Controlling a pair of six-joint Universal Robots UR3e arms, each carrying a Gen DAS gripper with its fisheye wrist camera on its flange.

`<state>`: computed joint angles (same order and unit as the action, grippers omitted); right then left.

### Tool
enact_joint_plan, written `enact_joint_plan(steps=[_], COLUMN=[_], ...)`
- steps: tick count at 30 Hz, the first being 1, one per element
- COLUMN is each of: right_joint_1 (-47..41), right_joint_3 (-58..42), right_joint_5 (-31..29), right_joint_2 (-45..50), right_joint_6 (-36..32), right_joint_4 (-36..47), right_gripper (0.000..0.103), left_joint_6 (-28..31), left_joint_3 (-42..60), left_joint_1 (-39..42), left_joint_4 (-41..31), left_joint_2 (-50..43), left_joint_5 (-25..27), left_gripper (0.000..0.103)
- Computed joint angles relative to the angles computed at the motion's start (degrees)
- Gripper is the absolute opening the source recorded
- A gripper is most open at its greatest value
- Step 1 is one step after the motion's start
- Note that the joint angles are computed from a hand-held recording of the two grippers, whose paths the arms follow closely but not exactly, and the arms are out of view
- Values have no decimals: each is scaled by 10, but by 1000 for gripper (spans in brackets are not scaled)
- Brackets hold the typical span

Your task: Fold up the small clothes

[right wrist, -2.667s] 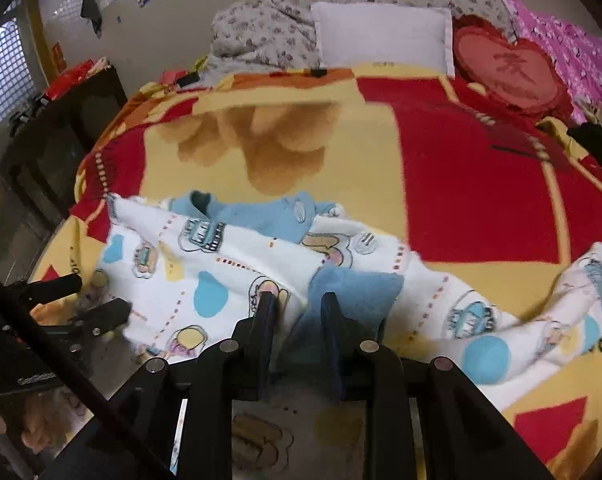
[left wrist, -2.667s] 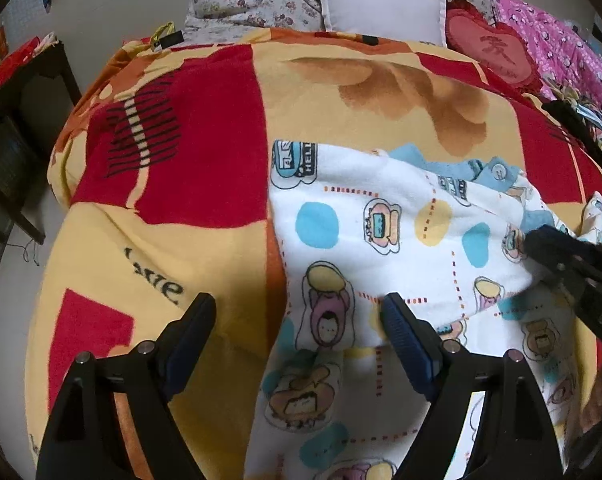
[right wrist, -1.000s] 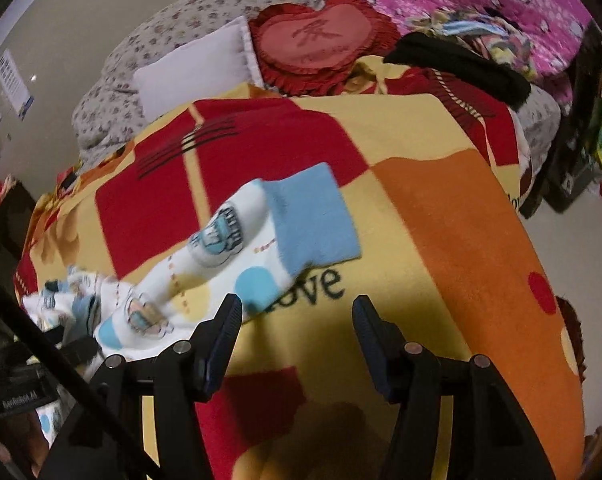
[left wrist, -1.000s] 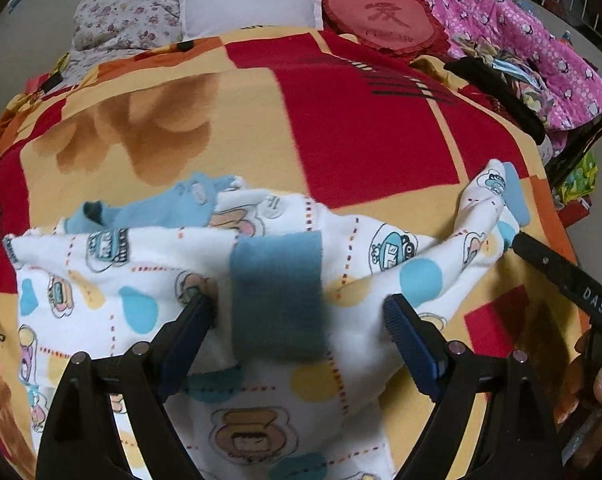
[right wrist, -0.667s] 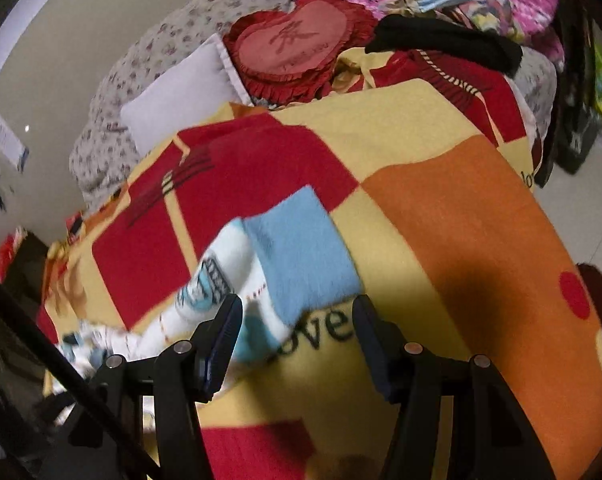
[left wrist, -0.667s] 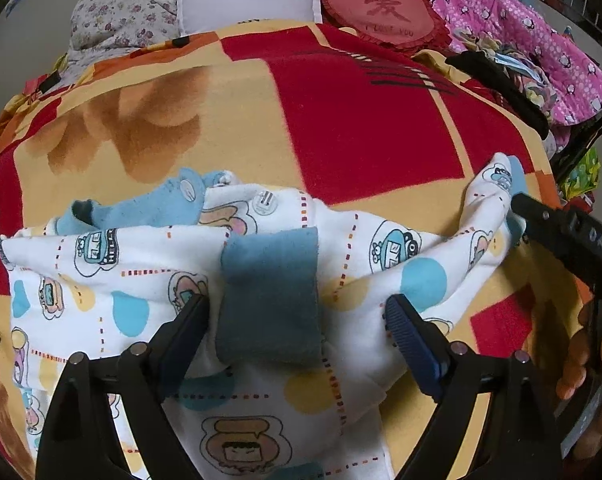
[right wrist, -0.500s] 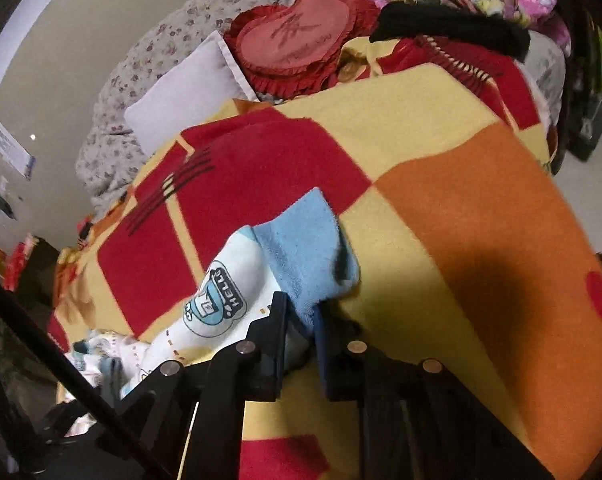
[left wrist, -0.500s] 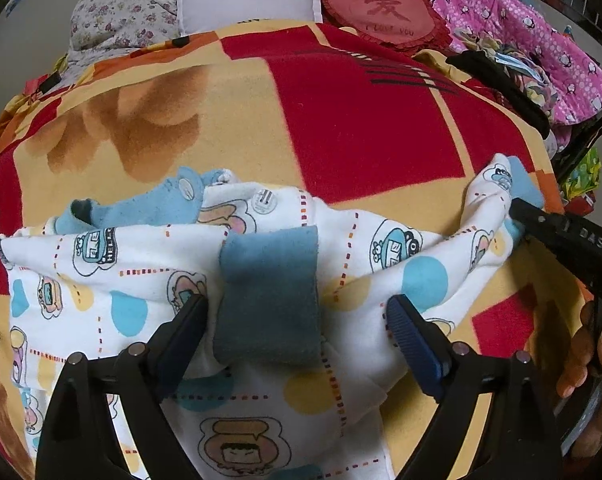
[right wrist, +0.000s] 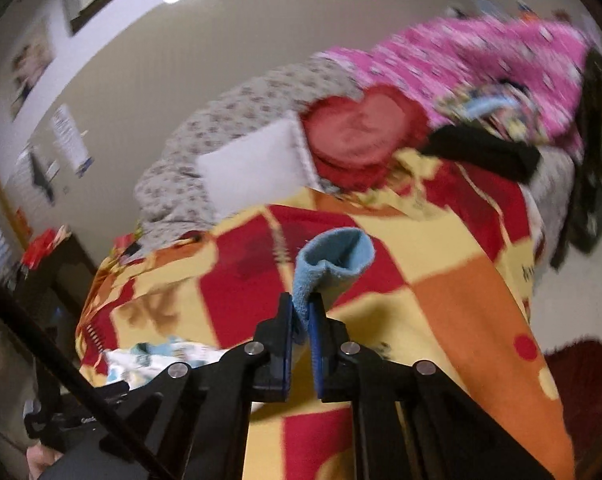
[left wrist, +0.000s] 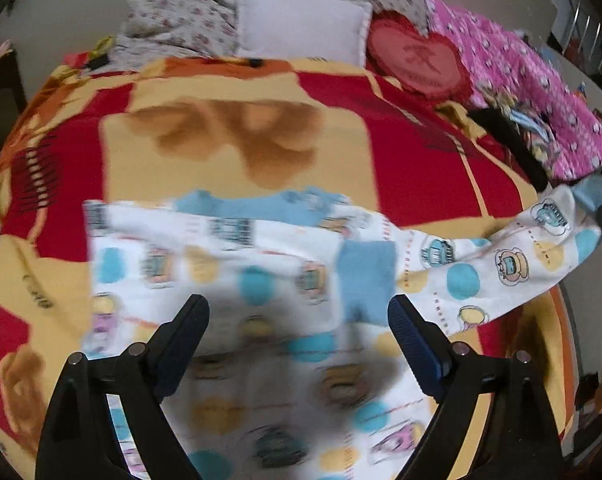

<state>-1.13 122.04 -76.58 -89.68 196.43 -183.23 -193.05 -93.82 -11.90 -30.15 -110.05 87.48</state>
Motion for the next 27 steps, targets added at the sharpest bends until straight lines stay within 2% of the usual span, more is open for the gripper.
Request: enact_joint_plan(steps=[4, 8, 13, 16, 17, 19, 21, 22, 23, 24, 26, 27], right_joint_1=[82, 160, 252, 276, 282, 285, 286, 280, 270, 254, 227, 213], right_joint_3=[-100, -218, -420, -535, -595, -655, -620, -566, -506, -446, -326, -266], right_joint_5=[-32, -34, -8, 32, 53, 81, 63, 58, 66, 62, 43, 47], right_joint_2=[42, 122, 286, 393, 443, 502, 487, 457, 427, 376, 296, 267], right_joint_6=[-34, -65, -85, -65, -56, -53, -61, -62, -62, -48, -24, -28], right_joint_4=[32, 66, 154, 219, 265, 312, 301, 262, 211, 201, 135, 85], right_gripper=[9, 6, 6, 8, 8, 17, 19, 22, 34, 51, 65, 65], left_joint_6=[12, 29, 43, 45, 43, 44, 50, 53, 53, 52, 47, 44], left_joint_3=[-95, -181, -263, -272, -274, -272, -276, -276, -272, -266, -249, -234], left_joint_1=[54, 122, 217, 240, 243, 244, 240, 235, 226, 220, 208, 197], left_joint_4=[32, 55, 62, 52, 51, 48, 52, 56, 59, 63, 66, 67], left_joint_2=[87, 169, 241, 241, 238, 232, 231, 229, 223, 215, 193, 174], left_joint_5=[-6, -19, -57, -70, -73, -85, -89, -85, -79, -79, -77, -74], left_gripper=[90, 90, 90, 90, 90, 90, 90, 90, 90, 90, 91, 91])
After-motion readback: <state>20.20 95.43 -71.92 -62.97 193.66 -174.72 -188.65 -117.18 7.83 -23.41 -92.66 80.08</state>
